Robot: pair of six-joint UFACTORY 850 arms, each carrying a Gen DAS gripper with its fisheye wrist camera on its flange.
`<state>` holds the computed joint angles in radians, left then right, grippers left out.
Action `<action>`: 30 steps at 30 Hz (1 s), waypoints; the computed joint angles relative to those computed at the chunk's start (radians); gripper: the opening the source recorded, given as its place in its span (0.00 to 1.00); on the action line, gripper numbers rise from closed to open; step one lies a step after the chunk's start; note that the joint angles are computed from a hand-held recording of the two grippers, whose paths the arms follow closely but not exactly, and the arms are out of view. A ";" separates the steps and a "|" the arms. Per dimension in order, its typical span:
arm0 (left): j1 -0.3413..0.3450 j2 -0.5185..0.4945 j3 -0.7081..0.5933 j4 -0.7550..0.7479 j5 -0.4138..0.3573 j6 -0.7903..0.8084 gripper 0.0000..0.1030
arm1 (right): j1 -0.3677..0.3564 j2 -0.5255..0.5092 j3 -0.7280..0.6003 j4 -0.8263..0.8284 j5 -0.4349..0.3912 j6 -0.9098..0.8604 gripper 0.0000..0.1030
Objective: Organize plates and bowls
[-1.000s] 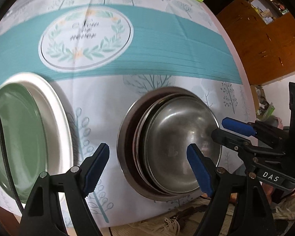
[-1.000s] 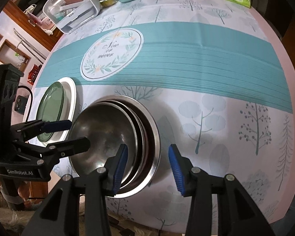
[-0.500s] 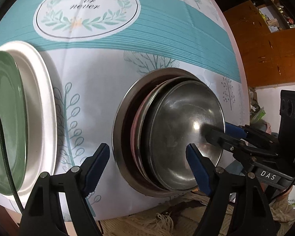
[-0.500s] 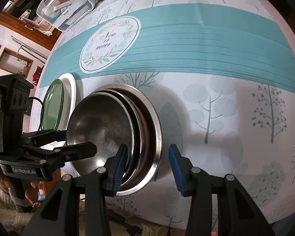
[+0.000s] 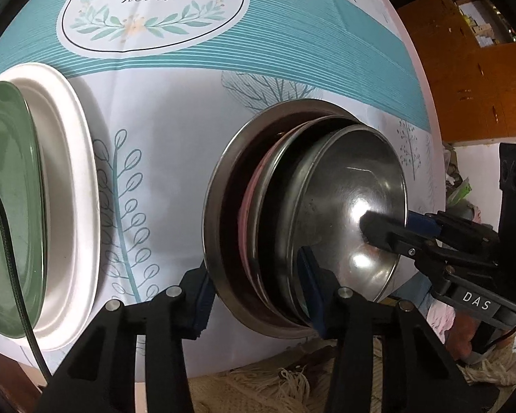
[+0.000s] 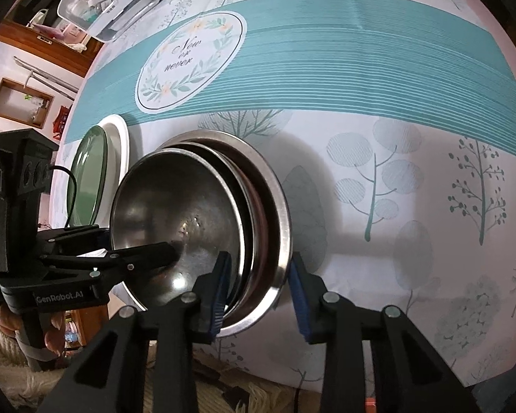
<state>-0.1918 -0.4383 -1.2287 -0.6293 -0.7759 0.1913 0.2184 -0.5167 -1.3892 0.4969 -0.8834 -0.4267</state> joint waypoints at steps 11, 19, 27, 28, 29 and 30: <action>0.001 0.046 -0.003 0.040 0.004 0.001 0.43 | 0.012 0.019 -0.013 -0.015 -0.014 0.050 0.32; 0.077 0.146 0.058 0.026 0.018 0.064 0.43 | 0.068 0.051 -0.038 -0.011 -0.004 0.075 0.32; 0.232 0.224 0.127 0.019 -0.023 0.132 0.43 | 0.184 0.016 -0.115 0.003 0.004 0.146 0.32; 0.247 0.223 0.127 0.021 -0.027 0.139 0.43 | 0.198 0.008 -0.126 0.006 0.006 0.155 0.32; 0.268 0.223 0.129 0.025 -0.034 0.153 0.43 | 0.211 0.000 -0.137 0.009 0.008 0.165 0.32; 0.290 0.223 0.130 0.031 -0.041 0.168 0.43 | 0.227 -0.012 -0.151 0.013 0.009 0.178 0.32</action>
